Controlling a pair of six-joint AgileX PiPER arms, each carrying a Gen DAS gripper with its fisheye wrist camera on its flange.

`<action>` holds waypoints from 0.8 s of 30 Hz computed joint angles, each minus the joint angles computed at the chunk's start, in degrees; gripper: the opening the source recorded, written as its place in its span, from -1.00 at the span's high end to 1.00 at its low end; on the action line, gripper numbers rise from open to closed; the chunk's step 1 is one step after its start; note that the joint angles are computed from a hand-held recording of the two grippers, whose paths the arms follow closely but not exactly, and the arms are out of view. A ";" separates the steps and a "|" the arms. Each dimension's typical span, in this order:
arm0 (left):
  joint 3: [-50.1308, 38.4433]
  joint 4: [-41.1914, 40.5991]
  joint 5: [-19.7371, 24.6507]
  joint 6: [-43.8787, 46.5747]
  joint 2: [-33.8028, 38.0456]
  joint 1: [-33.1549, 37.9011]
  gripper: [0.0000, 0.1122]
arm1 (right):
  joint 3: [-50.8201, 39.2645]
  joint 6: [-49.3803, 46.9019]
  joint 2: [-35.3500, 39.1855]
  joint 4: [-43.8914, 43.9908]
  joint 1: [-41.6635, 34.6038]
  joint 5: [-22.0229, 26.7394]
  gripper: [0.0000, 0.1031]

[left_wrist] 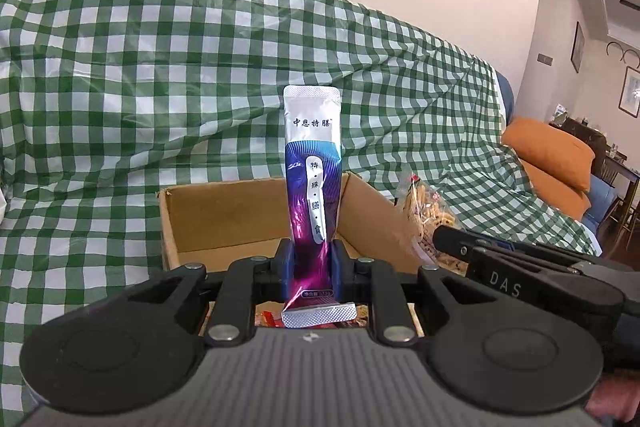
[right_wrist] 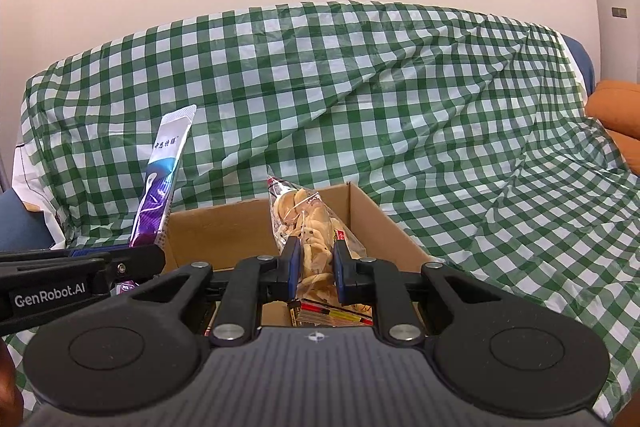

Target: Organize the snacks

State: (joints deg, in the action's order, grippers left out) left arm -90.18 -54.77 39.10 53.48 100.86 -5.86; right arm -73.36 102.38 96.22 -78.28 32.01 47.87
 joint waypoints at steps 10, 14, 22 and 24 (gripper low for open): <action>1.96 -0.45 -1.06 1.56 -1.56 1.48 0.04 | -1.28 0.70 0.21 2.50 -0.09 2.31 -0.44; 3.33 2.73 -4.78 4.11 -4.00 0.99 -0.49 | -0.80 0.73 -0.59 3.10 -0.36 0.84 -0.58; 8.05 3.24 -1.38 -2.28 -16.19 3.03 -0.83 | 1.20 -5.65 -7.33 4.81 0.48 0.79 -0.99; 11.69 6.27 -3.70 -5.57 -20.47 1.84 -0.83 | 2.10 -7.14 -9.59 5.86 1.37 2.73 -0.99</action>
